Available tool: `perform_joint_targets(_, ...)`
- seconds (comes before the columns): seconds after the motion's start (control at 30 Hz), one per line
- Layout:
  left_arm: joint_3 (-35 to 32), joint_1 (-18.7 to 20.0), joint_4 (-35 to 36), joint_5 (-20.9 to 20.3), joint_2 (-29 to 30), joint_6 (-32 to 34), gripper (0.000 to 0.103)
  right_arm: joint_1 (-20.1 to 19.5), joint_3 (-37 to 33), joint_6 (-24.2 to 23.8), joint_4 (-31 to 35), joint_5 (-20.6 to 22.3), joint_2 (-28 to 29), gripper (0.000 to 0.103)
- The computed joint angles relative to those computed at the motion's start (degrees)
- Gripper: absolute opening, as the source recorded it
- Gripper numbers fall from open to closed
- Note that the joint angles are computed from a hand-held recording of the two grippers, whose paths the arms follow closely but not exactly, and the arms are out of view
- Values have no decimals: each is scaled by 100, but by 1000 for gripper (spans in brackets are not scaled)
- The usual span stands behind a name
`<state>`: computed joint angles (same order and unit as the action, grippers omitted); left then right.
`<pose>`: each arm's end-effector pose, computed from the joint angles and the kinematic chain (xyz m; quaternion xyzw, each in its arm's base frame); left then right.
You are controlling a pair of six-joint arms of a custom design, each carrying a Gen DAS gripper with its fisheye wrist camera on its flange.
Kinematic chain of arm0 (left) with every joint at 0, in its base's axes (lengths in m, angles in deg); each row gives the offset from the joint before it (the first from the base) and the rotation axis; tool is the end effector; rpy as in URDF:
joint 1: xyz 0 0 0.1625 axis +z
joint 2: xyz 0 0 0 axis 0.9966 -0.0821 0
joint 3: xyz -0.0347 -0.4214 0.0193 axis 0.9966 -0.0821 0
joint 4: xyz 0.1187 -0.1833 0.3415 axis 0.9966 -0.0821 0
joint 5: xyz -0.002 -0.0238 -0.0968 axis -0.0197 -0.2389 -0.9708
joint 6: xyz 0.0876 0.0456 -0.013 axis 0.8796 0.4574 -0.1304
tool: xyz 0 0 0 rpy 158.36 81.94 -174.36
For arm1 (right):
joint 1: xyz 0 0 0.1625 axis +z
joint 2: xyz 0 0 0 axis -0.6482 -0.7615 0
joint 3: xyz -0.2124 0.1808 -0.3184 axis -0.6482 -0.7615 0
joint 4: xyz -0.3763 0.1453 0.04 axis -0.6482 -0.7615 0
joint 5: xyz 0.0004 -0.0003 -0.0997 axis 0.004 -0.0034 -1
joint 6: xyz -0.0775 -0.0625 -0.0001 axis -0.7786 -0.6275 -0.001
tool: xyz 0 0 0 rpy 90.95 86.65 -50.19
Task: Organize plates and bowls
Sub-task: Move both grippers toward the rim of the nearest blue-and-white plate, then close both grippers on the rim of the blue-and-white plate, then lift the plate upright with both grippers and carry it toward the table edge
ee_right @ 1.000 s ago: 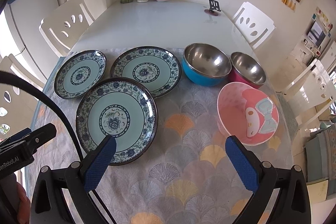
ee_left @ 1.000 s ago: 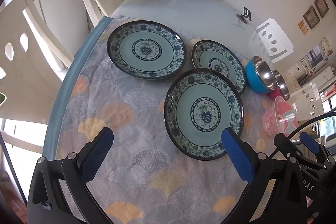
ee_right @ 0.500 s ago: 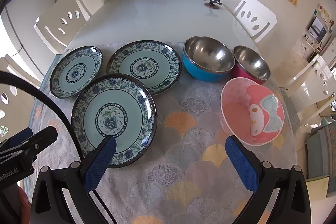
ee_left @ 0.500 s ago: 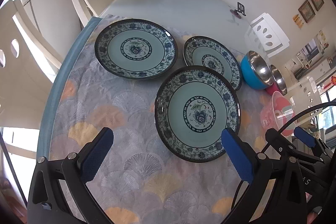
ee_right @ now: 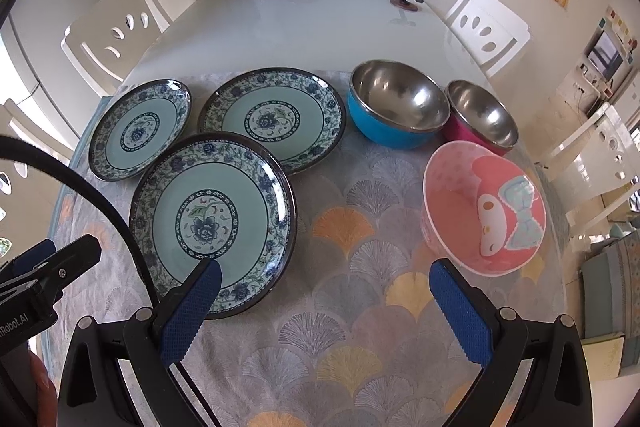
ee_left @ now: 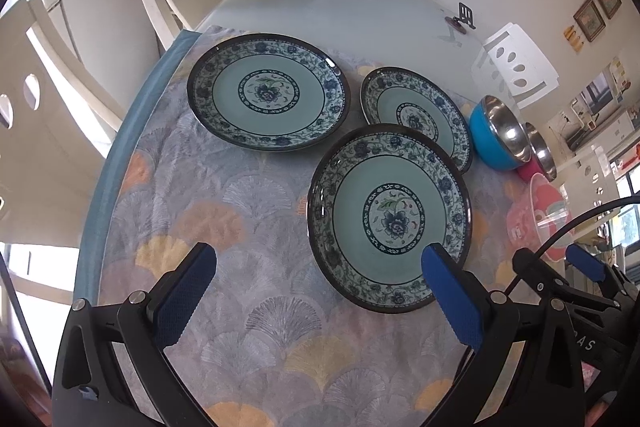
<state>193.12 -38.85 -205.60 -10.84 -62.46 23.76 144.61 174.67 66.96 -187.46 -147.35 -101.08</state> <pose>-0.1428 -0.4479 0.1216 -0.0600 0.9178 -0.2831 0.2719 0.1875 -0.4926 0.1207 0.1871 -0.8830 0.1678 0.3963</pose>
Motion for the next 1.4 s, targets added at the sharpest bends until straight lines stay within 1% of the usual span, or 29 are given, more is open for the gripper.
perform_joint_targets(0.1,-118,115,40,42,101,270,102,-83,-82,-65,33,26,54,103)
perform_joint_targets(0.23,-309,315,41,134,279,712,102,-230,-319,-40,301,139,177,103)
perform_joint_targets(0.33,-445,535,-126,-14,439,1023,102,-324,-493,-133,359,168,352,103)
perform_joint_targets(0.4,-547,716,-250,-208,563,1227,99,-374,-618,-164,455,164,475,103)
perform_joint_targets(0.53,-695,902,-259,-421,751,1396,96,-509,-835,-252,659,259,679,103)
perform_joint_targets(0.6,-740,965,-319,-492,840,1528,90,-560,-898,-305,669,268,764,103)
perform_joint_targets(0.63,-753,982,-319,-519,864,1550,88,-586,-928,-313,706,282,793,103)
perform_joint_targets(0.67,-773,999,-312,-526,895,1568,87,-616,-966,-300,770,307,816,101)
perform_joint_targets(0.7,-773,995,-348,-488,924,1601,87,-647,-994,-283,837,354,826,95)
perform_joint_targets(0.73,-766,984,-409,-461,939,1650,85,-681,-1024,-258,956,427,822,92)
perform_joint_targets(0.8,-767,976,-458,-437,945,1735,72,-723,-1051,-263,1050,515,830,86)
perform_joint_targets(0.83,-781,977,-442,-411,947,1753,70,-741,-1063,-280,1054,553,844,84)
perform_joint_targets(0.9,-778,973,-487,-365,960,1789,61,-777,-1074,-273,1128,692,848,76)
perform_joint_targets(0.93,-807,993,-523,-368,982,1827,59,-793,-1079,-253,1183,755,841,74)
perform_joint_targets(1.0,-788,1022,-686,-458,983,1907,49,-826,-1072,-213,1249,902,818,66)
perform_joint_targets(1.03,-780,1037,-756,-523,982,1944,47,-843,-1057,-201,1278,1013,793,63)
perform_joint_targets(1.1,-776,1061,-867,-650,990,2010,37,-845,-1050,-254,1257,1109,808,54)
perform_joint_targets(1.17,-777,1104,-1007,-849,1011,2058,35,-816,-1009,-400,1168,1131,824,48)
perform_joint_targets(1.23,-770,1105,-1098,-946,1036,2045,35,-779,-976,-452,1173,1182,838,44)
perform_joint_targets(1.3,-776,1066,-1065,-886,1064,1928,35,-720,-949,-480,1106,1148,876,43)
perform_joint_targets(1.4,-725,1063,-1070,-1037,970,1721,35,-692,-910,-418,1143,1155,807,43)
